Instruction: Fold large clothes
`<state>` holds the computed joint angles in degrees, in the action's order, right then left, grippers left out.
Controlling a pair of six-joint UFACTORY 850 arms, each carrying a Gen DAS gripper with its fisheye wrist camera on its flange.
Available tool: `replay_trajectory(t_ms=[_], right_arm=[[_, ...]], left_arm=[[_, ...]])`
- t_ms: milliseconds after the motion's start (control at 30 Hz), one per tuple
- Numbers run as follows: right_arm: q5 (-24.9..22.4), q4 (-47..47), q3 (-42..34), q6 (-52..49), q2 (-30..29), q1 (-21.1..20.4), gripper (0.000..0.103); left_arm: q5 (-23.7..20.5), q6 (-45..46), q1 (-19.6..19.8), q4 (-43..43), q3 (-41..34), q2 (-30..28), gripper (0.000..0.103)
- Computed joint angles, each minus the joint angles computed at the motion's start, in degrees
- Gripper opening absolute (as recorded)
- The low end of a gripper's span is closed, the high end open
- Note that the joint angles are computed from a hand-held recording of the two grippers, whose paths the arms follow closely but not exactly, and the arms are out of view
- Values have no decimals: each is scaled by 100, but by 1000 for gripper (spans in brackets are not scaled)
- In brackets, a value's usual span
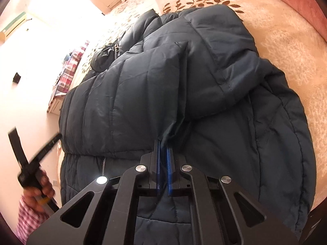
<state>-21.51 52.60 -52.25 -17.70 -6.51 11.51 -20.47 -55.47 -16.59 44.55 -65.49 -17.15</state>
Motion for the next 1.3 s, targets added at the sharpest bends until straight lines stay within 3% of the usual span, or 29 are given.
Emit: replay_trajectory(t_ms=[133,333,400,500,667,733,867,1067,1200,1300], right_arm=[[21,-16,1,57,-45,16,6],[26,-232,-47,270,-112,52,6],[1,-290,-87,308,-156,58,6],[-52,-410,-150,439,-215,58,7],[-163,-808,-208,777,-168,55,12],[-146,-1002,-140,911,-19,45,14],[46,-1688,232,1329,570,60,16],[52,-2657,950,2158,1521,123,28],[-82,-2920,1415,2482,2058,222,29],[-171,-3033,1652,2694,2315,357,29]], left_arm=[[-286,83,90,183,-841,-586,51],[-834,1275,355,-1600,-2239,-1679,51],[-931,1470,394,-1954,-2410,-1873,53],[-804,1228,364,-1718,-2246,-1817,55],[-135,1538,485,-2042,-1438,-1060,55],[203,2013,552,-2370,-801,-475,55],[468,2784,631,-2799,354,565,60],[365,3490,679,-3516,1741,1775,63],[192,3909,748,-4393,2458,2360,63],[23,3747,733,-4337,2862,2694,63]])
